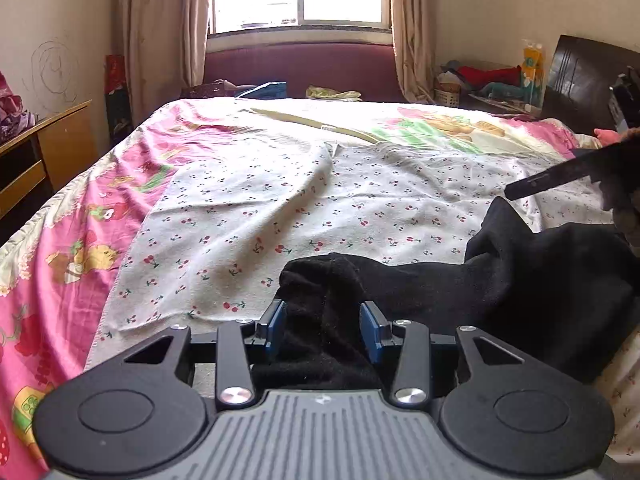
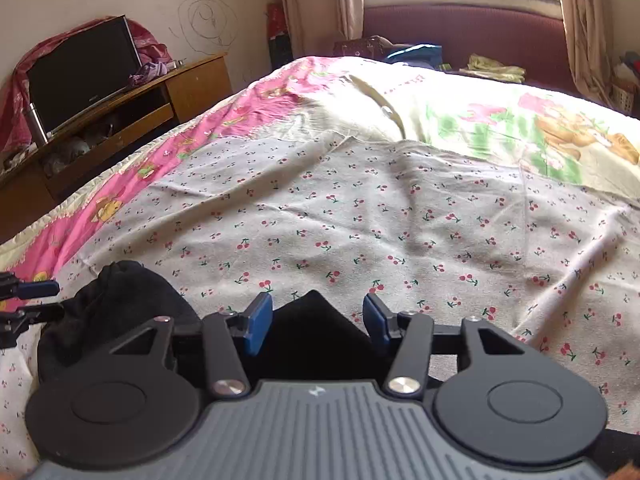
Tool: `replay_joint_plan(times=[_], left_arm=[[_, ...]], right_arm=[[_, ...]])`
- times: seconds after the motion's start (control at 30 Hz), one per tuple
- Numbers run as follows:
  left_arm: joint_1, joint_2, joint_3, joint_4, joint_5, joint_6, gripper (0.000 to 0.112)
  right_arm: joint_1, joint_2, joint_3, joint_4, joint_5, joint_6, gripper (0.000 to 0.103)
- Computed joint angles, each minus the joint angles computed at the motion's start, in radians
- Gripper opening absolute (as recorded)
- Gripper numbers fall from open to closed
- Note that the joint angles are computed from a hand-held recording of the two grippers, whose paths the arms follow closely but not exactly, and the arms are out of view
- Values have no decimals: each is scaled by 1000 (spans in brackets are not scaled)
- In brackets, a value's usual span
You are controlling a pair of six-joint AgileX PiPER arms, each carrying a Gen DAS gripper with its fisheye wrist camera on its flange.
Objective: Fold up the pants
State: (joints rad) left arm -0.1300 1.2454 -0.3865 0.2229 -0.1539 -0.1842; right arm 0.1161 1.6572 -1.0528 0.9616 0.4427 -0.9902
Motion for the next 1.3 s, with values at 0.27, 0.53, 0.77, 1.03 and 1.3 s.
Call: replay_joint_plan(times=[0.27,0.53,0.77,1.03,1.3], left_arm=[[-157,188,10,-437,-157,434,56],[-177,164,23,-502,-158,486,58],[-123,208,-23,-433,-197,358,59],[-242,378,-54,-919,-393,675,61],[-203,124,107,-830,-333,592,63]], right_arm=[[-142,219,-213,-40,467,48,53],[-182,184,-161,11,595,-139,54],[-168,386,-309,175,566,19,28],[-167,160,22,625,72,-173,0],[-40,104,-107,288,137,-57,24]])
